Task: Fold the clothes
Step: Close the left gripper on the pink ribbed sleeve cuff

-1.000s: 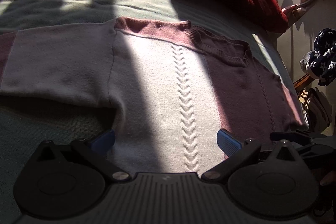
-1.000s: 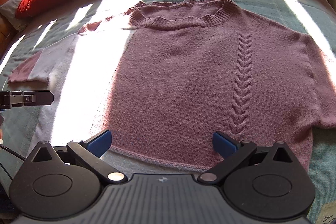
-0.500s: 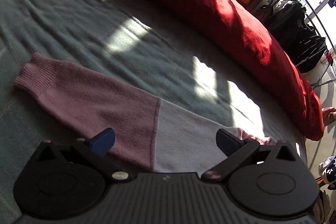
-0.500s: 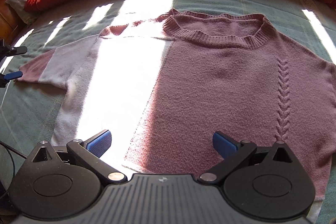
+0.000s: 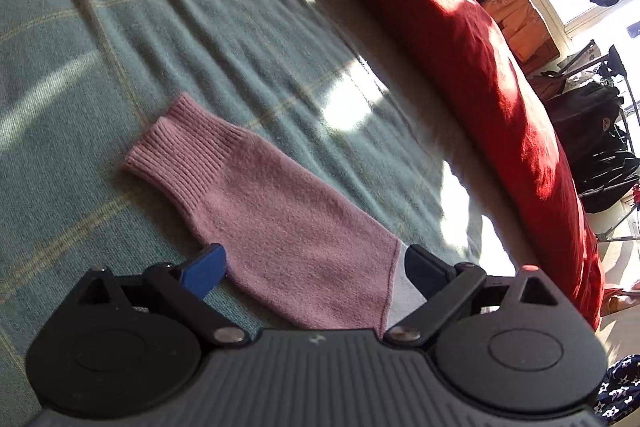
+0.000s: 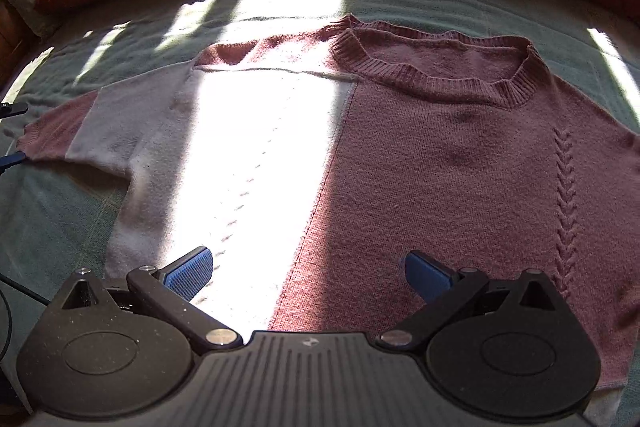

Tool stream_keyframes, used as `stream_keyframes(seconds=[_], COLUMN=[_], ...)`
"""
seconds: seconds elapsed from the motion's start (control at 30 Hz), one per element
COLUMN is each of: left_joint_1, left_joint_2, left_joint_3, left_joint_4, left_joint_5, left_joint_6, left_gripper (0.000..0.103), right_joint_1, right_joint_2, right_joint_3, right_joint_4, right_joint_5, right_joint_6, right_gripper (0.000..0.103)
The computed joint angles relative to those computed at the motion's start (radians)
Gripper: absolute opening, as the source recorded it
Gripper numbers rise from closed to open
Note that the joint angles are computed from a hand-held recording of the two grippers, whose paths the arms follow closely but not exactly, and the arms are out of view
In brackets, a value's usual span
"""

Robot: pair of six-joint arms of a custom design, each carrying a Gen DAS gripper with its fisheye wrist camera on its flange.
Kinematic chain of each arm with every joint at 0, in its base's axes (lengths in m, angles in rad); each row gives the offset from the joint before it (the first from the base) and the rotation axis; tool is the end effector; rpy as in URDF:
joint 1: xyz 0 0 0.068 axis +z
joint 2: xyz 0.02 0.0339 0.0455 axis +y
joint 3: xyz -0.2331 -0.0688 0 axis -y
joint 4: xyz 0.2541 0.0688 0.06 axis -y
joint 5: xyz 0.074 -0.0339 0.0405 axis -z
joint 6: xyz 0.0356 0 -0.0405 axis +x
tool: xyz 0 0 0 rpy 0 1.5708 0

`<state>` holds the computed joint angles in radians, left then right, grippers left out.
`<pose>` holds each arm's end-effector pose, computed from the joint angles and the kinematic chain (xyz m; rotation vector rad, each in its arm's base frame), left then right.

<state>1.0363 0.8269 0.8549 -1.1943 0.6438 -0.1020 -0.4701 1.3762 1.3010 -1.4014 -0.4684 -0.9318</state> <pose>0.0972 0.1223 0.2579 -1.1816 2.1584 -0.5043 0.2237 -0.0956 0.2776 -0.6566 2.6592 0.4161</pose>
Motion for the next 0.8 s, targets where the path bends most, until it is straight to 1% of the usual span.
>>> stream_keyframes(seconds=[0.1,0.13,0.17,0.2,0.27,0.3,0.37,0.4,0.43,0.47,0.6,0.67,0.73,0.8], left_joint_1=[0.115,0.155,0.193,0.223,0.251,0.255,0.255,0.246,0.237,0.229,0.196,0.183,0.183,0.202], left_joint_2=[0.041,0.052,0.064,0.076,0.085,0.088,0.095,0.101,0.108,0.118,0.175,0.191,0.188,0.163], left_joint_3=[-0.009,-0.024,-0.039,-0.055,-0.085,-0.098,-0.120,-0.125,-0.130,-0.131,-0.122,-0.124,-0.135,-0.152], left_joint_4=[-0.005,-0.001,0.003,0.009,0.037,0.058,0.104,0.130,0.156,0.182,0.282,0.325,0.346,0.326], left_joint_5=[0.031,0.052,0.074,0.093,0.115,0.119,0.125,0.122,0.120,0.115,0.093,0.083,0.083,0.102], left_joint_6=[0.016,0.011,0.004,-0.001,-0.011,-0.020,-0.039,-0.049,-0.059,-0.068,-0.089,-0.101,-0.111,-0.094], left_gripper=[0.093,0.089,0.082,0.078,0.068,0.065,0.055,0.053,0.048,0.043,0.032,0.023,0.019,0.018], right_joint_1=[0.009,0.013,0.015,0.017,0.024,0.029,0.038,0.040,0.042,0.043,0.056,0.063,0.072,0.081], right_joint_2=[-0.011,-0.020,-0.027,-0.033,-0.049,-0.058,-0.080,-0.087,-0.093,-0.097,-0.110,-0.116,-0.125,-0.131], right_joint_3=[-0.020,-0.033,-0.045,-0.057,-0.080,-0.090,-0.113,-0.120,-0.128,-0.132,-0.147,-0.152,-0.162,-0.169], right_joint_4=[0.028,0.042,0.053,0.063,0.081,0.090,0.113,0.121,0.129,0.135,0.152,0.159,0.172,0.180], right_joint_5=[0.012,0.021,0.026,0.030,0.040,0.045,0.051,0.052,0.052,0.053,0.064,0.069,0.075,0.083], right_joint_6=[0.029,0.041,0.044,0.047,0.050,0.052,0.061,0.068,0.075,0.082,0.106,0.116,0.129,0.142], right_gripper=[0.103,0.103,0.103,0.103,0.103,0.103,0.103,0.103,0.103,0.103,0.103,0.103,0.103,0.103])
